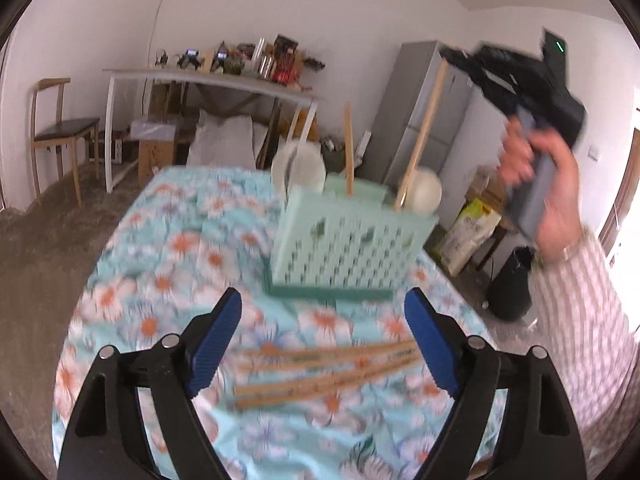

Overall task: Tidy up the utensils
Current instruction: 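Lower the chopstick into the green holder and open the right gripper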

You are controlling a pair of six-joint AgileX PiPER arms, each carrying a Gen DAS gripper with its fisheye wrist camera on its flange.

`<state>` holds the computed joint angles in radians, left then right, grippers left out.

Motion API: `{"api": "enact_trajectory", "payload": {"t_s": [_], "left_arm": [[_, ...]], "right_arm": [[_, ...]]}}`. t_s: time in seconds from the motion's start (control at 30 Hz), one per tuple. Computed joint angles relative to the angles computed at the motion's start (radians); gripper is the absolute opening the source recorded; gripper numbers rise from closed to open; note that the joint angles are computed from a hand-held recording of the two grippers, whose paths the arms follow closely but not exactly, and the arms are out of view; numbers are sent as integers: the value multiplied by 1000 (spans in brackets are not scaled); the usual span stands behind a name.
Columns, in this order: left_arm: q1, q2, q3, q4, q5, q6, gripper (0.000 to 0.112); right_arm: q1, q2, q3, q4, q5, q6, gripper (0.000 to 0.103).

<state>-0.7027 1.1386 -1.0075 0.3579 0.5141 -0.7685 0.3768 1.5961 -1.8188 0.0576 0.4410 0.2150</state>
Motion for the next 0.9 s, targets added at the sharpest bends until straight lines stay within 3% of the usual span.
{"api": "enact_trajectory", "payload": {"t_s": [0.23,0.33,0.53,0.6,0.67,0.7,0.9], "left_arm": [[-37,-4,55,41,-12,-41,89],[-35,-14,76,73,-25,-84,91],[-3,-36,101,93,-30,-118,96],[-9,-41,106,130,-18,-147,97],[-18,-39,104,161,1,-168,97],[-22,-38,103,172,7,-177,97],[-65,-50,105,257,45,-249,97]], "right_arm": [[20,82,-59,-197,-8,216,4],[57,108,-54,-355,16,322,4],[79,115,19,-320,71,235,5],[86,98,41,-339,88,241,10],[90,66,71,-371,101,273,30],[89,40,94,-379,97,283,34],[95,-128,219,-440,87,331,43]]}}
